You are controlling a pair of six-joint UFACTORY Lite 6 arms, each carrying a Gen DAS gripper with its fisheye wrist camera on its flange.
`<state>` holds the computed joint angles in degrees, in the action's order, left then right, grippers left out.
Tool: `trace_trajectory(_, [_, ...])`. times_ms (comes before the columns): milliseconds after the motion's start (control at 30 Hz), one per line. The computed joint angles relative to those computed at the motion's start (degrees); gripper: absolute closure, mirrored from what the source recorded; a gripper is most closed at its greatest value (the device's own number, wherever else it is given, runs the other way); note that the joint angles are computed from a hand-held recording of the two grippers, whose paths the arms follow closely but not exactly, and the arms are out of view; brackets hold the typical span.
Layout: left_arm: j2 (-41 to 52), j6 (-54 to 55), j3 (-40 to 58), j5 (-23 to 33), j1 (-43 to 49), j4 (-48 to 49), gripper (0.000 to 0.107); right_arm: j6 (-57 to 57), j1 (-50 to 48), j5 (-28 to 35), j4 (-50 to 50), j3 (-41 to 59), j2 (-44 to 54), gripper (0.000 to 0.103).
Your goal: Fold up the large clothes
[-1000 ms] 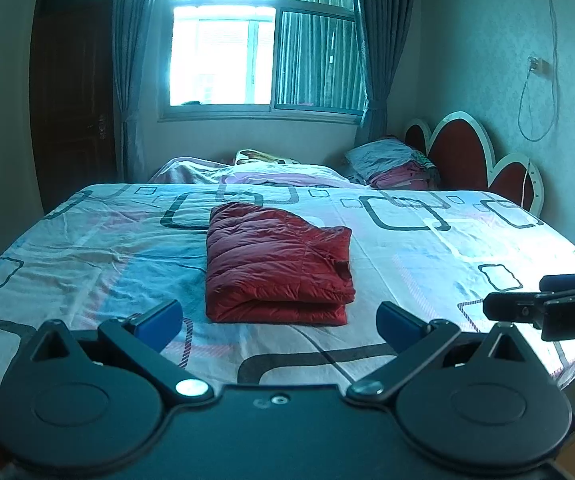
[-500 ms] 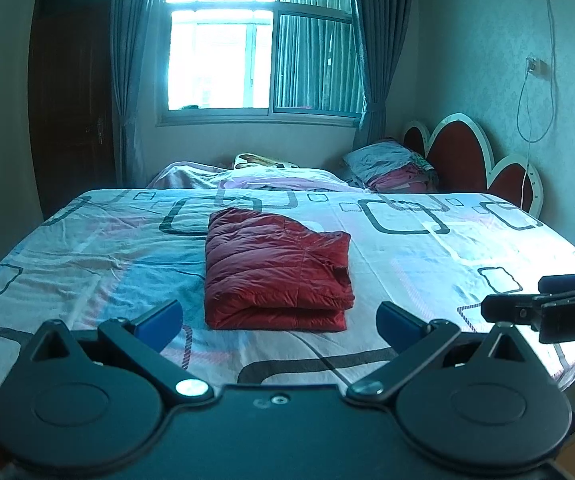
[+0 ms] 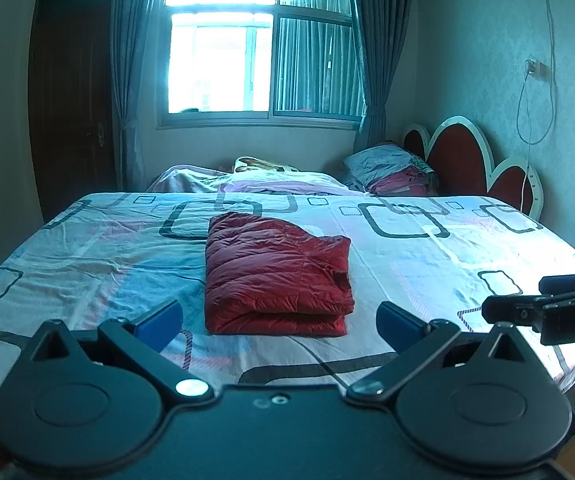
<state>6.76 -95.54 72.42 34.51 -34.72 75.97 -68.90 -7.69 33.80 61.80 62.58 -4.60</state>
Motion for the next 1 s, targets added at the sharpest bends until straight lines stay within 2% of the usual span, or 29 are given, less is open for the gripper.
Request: trace_trajectory(1000, [0.2,1.1,0.5,-0.1,0.5,-1.2,0.004,-1.3,-0.4,1.2,1.1,1.1,1.8,0.0])
